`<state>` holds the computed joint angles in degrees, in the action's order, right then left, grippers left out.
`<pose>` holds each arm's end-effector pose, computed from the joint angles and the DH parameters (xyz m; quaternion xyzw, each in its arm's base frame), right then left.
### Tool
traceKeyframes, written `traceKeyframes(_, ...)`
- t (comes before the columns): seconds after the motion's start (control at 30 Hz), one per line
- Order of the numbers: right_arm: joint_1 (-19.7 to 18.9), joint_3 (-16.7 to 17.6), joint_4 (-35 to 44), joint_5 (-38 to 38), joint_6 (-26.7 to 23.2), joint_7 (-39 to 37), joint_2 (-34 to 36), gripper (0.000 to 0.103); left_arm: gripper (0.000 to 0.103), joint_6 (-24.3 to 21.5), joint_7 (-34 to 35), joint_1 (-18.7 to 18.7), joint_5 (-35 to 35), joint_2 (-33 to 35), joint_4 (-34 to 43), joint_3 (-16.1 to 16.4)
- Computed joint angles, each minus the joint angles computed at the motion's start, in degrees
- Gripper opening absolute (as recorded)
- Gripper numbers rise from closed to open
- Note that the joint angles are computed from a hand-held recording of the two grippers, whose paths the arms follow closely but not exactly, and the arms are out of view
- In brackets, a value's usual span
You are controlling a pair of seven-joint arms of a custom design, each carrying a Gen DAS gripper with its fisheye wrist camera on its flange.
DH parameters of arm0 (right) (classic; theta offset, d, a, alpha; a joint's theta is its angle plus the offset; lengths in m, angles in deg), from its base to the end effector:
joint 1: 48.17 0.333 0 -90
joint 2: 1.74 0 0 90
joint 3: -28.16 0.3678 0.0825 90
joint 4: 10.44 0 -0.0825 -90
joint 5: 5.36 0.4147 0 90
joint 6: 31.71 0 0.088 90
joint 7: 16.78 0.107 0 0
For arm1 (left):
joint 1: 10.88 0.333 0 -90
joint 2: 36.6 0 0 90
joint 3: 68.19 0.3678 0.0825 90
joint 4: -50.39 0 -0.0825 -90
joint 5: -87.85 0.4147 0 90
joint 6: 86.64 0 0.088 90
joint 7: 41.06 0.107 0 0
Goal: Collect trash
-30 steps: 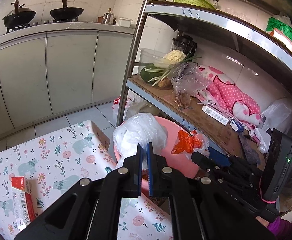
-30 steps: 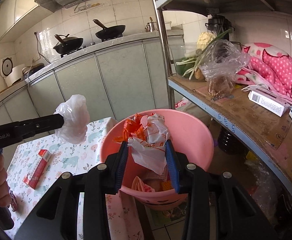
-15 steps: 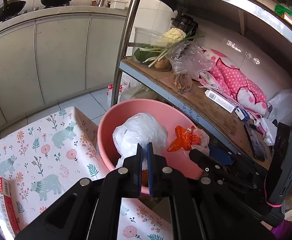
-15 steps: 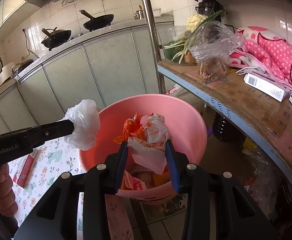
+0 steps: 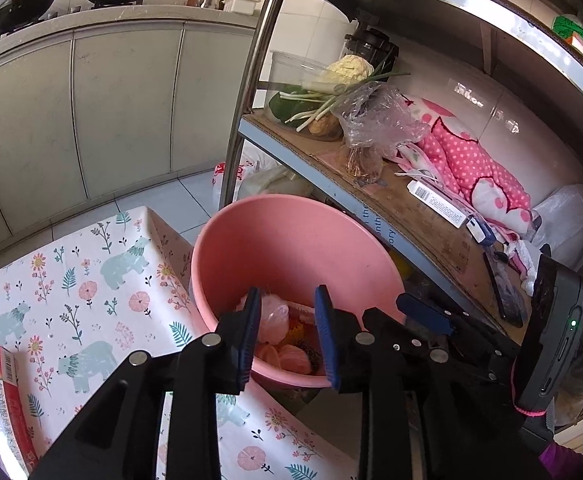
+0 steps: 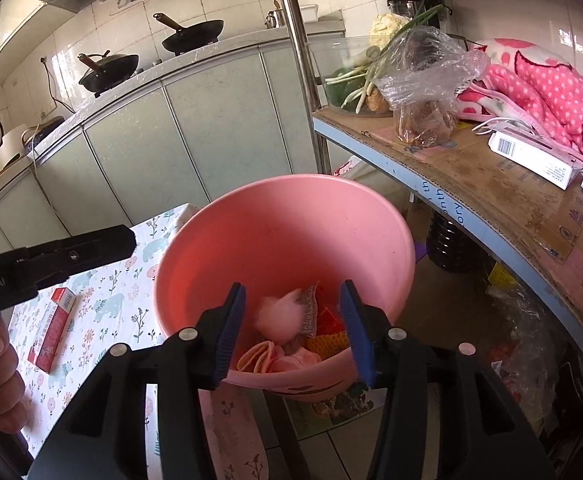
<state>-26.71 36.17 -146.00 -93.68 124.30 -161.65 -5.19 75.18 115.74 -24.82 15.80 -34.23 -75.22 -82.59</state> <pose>0.4370 0.2898 0.3989 -0.5294 0.7273 -0.2700 0.3433 0.5394 -0.2353 0.4399 -0.4472 0.7926 -0.4099 0.0613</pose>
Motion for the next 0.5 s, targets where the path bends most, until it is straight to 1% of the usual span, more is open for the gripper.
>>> traceKeyframes(0.23, 0.25, 0.37, -0.64, -0.02, -0.82, 0.27, -1.09, 0.050, 0.027, -0.66, 2.42, -0.01, -2.61, -2.00, -0.71, 0.53)
traceKeyframes(0.5, 0.59, 1.02, -1.21, -2.00, -1.20, 1.53, -2.92, 0.050, 0.027, -1.57, 4.04, -0.07, -5.28, -6.29, -3.47, 2.28)
